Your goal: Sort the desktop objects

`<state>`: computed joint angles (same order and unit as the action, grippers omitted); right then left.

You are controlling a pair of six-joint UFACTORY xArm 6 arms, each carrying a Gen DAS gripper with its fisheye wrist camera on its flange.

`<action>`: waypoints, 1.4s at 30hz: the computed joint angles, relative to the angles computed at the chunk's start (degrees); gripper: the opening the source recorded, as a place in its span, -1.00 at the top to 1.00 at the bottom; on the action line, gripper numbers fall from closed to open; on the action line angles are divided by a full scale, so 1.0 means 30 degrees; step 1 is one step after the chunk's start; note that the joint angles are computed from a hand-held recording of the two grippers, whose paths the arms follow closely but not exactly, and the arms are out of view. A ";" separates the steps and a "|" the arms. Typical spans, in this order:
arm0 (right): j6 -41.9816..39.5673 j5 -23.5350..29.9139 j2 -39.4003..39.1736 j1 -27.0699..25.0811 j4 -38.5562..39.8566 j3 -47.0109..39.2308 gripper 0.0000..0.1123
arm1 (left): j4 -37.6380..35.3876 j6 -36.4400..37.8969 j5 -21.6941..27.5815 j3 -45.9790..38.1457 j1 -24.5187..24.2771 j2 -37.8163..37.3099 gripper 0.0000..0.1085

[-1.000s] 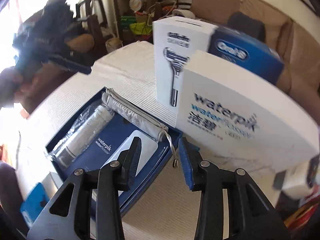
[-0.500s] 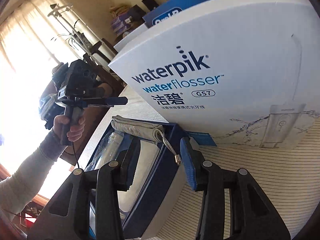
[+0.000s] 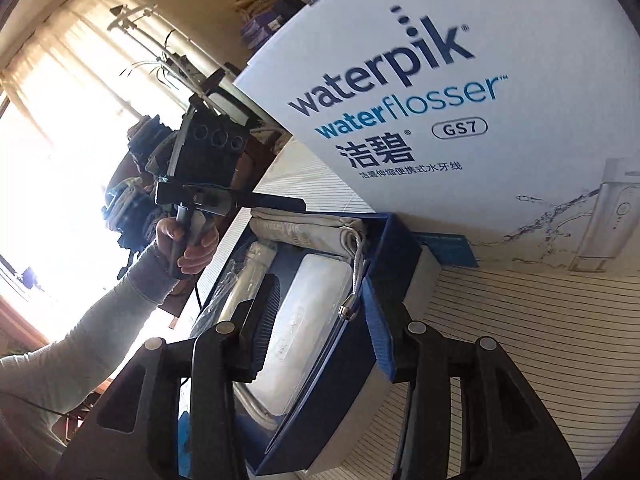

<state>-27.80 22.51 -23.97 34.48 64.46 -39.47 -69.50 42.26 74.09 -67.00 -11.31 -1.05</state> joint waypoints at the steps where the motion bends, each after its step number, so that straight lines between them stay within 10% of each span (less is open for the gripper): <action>1: 0.0083 0.0187 -0.0117 -0.0032 -0.0091 -0.0076 0.26 | -0.0445 0.0191 0.0182 0.0263 0.0210 -0.0143 -0.58; 8: 0.2760 0.1854 0.0666 -0.0285 -0.2802 -0.1405 0.26 | -0.0624 -0.0173 0.0352 0.0964 0.0701 -0.1148 -0.60; 18: 0.7279 -0.0130 0.0541 -0.0073 -0.6944 -0.0623 0.18 | -0.1540 -0.0414 -0.0666 0.2383 0.1341 -0.2164 -0.71; 32: -0.0464 -0.1426 0.0688 -0.0528 0.2472 0.0260 0.15 | -0.3042 -0.1052 -0.0469 0.4971 0.1737 -0.4519 -0.72; 42: 0.2118 -0.2376 0.0427 0.0346 -0.0570 0.0218 0.15 | -0.5070 -0.5772 -0.2510 0.8513 0.1764 -0.7376 -0.73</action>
<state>-21.45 15.38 -22.69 35.52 62.75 -38.82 -84.71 24.94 66.56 -41.46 -6.02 -23.18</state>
